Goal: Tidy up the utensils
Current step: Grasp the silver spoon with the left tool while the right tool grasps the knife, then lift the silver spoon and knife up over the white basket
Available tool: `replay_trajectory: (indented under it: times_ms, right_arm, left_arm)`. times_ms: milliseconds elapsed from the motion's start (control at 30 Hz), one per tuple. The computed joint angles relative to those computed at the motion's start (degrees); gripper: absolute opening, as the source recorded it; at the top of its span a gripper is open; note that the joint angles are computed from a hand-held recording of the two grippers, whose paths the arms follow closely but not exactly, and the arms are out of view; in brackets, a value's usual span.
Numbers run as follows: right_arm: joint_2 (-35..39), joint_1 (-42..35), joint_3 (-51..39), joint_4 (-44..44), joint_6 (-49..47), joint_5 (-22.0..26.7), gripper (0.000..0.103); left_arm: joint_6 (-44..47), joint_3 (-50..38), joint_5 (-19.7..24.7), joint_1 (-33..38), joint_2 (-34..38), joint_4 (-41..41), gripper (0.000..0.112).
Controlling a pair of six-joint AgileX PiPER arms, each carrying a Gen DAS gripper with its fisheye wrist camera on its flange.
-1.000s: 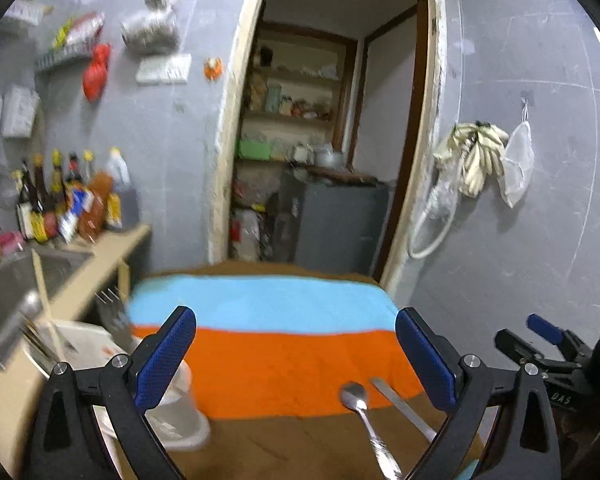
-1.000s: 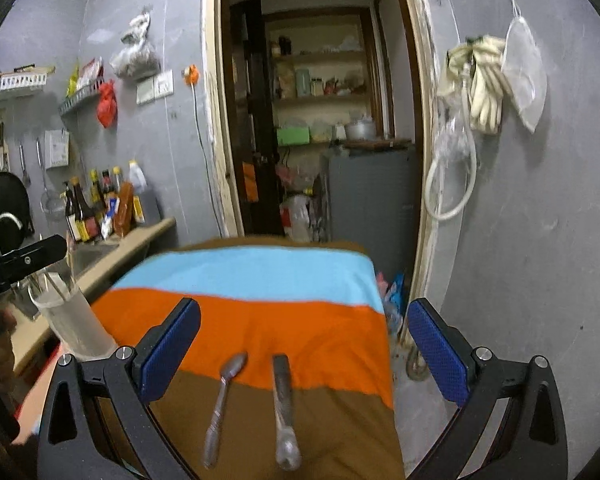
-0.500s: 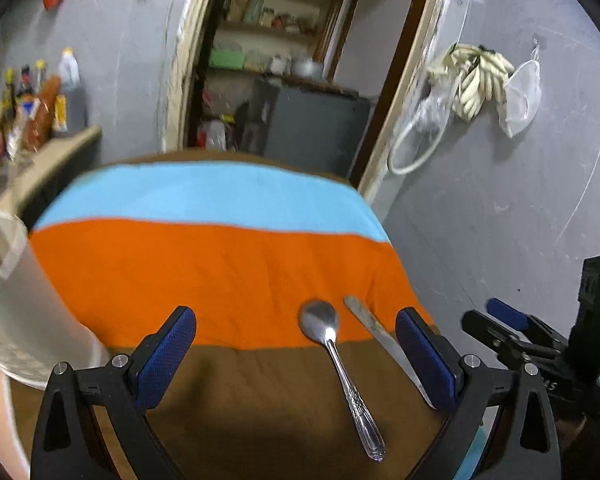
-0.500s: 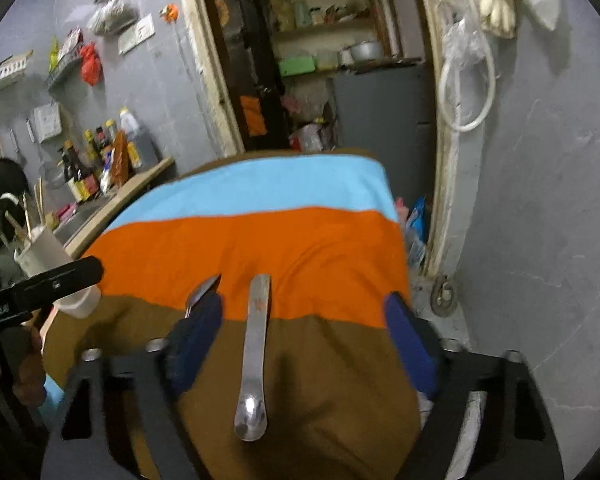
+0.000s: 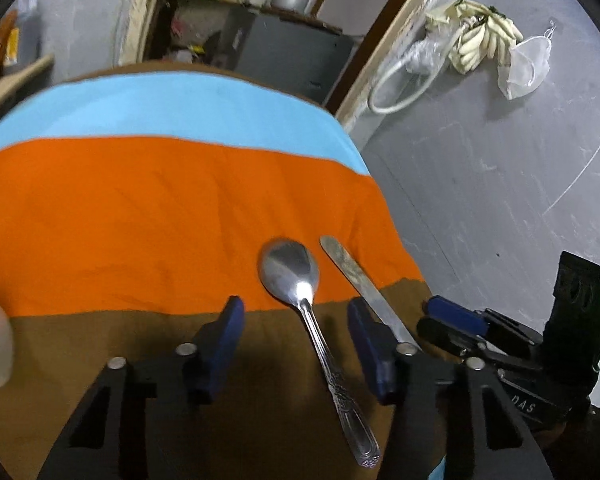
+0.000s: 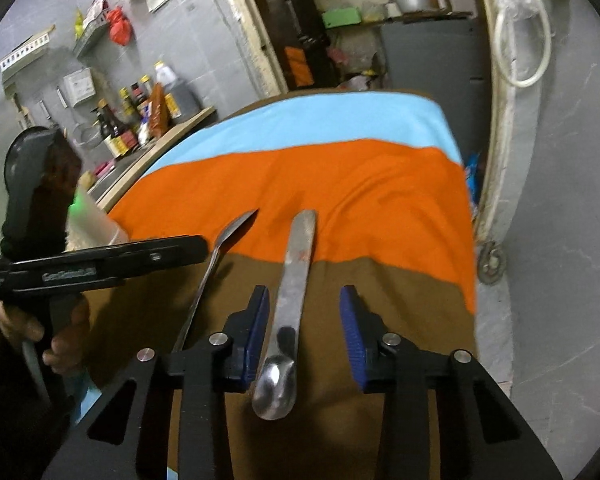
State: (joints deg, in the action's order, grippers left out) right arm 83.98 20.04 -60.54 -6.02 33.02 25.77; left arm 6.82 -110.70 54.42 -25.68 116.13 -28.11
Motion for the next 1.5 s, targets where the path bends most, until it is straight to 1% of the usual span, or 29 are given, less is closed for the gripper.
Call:
replay_trajectory:
  times_ms: [100,200,267,333,400,433,500,567,633,767,867,1067,1133,1200,1233,1267,1300,1367,1433,1500]
  right_arm:
    - [0.43,-0.7,0.67,4.25,-4.06,-1.06,0.028]
    - [1.13,-1.57,0.35,7.64,-7.64,-1.32,0.024]
    - [2.04,-2.06,-0.35,9.3,-9.82,-0.82,0.022]
    - [2.97,-2.88,-1.51,12.19,-13.12,0.04,0.022]
    - [4.91,-3.41,-3.99,14.0,-15.68,1.79,0.019]
    - [6.12,-3.43,-5.54,14.27,-16.16,2.76,0.019]
    - [7.98,-3.52,-8.07,14.57,-16.74,4.04,0.017]
    - [9.34,-3.91,-10.07,16.11,-18.47,5.35,0.017]
    - [10.22,-4.27,-11.38,16.98,-19.61,6.51,0.017]
    - [12.04,-3.61,-15.09,15.62,-19.19,10.01,0.016]
    - [13.56,-3.41,-18.06,14.95,-19.54,12.61,0.016]
    - [15.7,-2.6,-22.63,14.66,-20.36,15.56,0.016]
    - [16.49,-3.02,-23.75,15.77,-20.83,16.03,0.016]
    - [17.51,-3.28,-24.95,16.58,-21.18,16.02,0.016]
    - [18.05,-3.29,-25.53,16.64,-21.23,16.0,0.015]
    - [18.85,-3.22,-26.64,16.38,-21.05,16.22,0.011]
    - [19.53,-3.35,-27.51,17.0,-21.61,16.14,0.009]
    - [21.08,-3.68,-29.69,19.07,-22.75,16.49,0.009]
    - [22.99,-3.4,-32.44,17.89,-21.65,18.04,0.009]
    - [25.55,-3.15,-36.85,15.87,-19.16,21.56,0.009]
  left_arm:
    - [-0.09,-1.72,1.41,-0.28,1.56,-0.29,0.04]
    - [-0.79,-4.01,2.48,-0.38,3.24,-0.21,0.031]
    - [-1.78,-6.82,4.1,-0.51,5.01,0.43,0.023]
    - [-2.52,-10.63,6.37,-0.7,7.25,0.71,0.022]
    - [-3.52,-16.23,9.91,-0.43,10.52,-0.01,0.019]
    - [-3.76,-17.9,11.14,0.07,11.62,-0.68,0.016]
    - [-5.28,-20.88,13.08,0.74,13.48,-1.76,0.011]
    - [-6.48,-22.06,14.08,1.38,14.24,-2.53,0.008]
    - [-6.91,-20.27,13.27,1.5,13.17,-1.83,0.006]
    - [-7.72,-17.74,12.51,1.74,10.87,0.94,0.004]
    - [-7.47,-14.25,11.5,2.31,8.28,3.03,0.004]
    - [-9.28,-8.69,9.75,3.68,4.45,6.45,0.004]
    - [-9.46,-7.18,9.14,4.44,3.63,6.14,0.004]
    - [-9.59,-6.38,8.66,4.79,3.2,6.21,0.004]
    - [-9.58,-6.16,8.52,4.91,3.07,6.25,0.004]
    - [-9.48,-5.74,8.27,5.02,2.85,6.2,0.004]
    - [-9.27,-5.26,8.01,5.17,2.64,5.99,0.004]
    - [-9.31,-5.29,7.86,5.12,2.75,6.0,0.004]
    - [-9.33,-5.65,7.97,5.08,3.01,6.09,0.004]
    - [-9.45,-6.27,8.47,5.11,3.35,5.99,0.004]
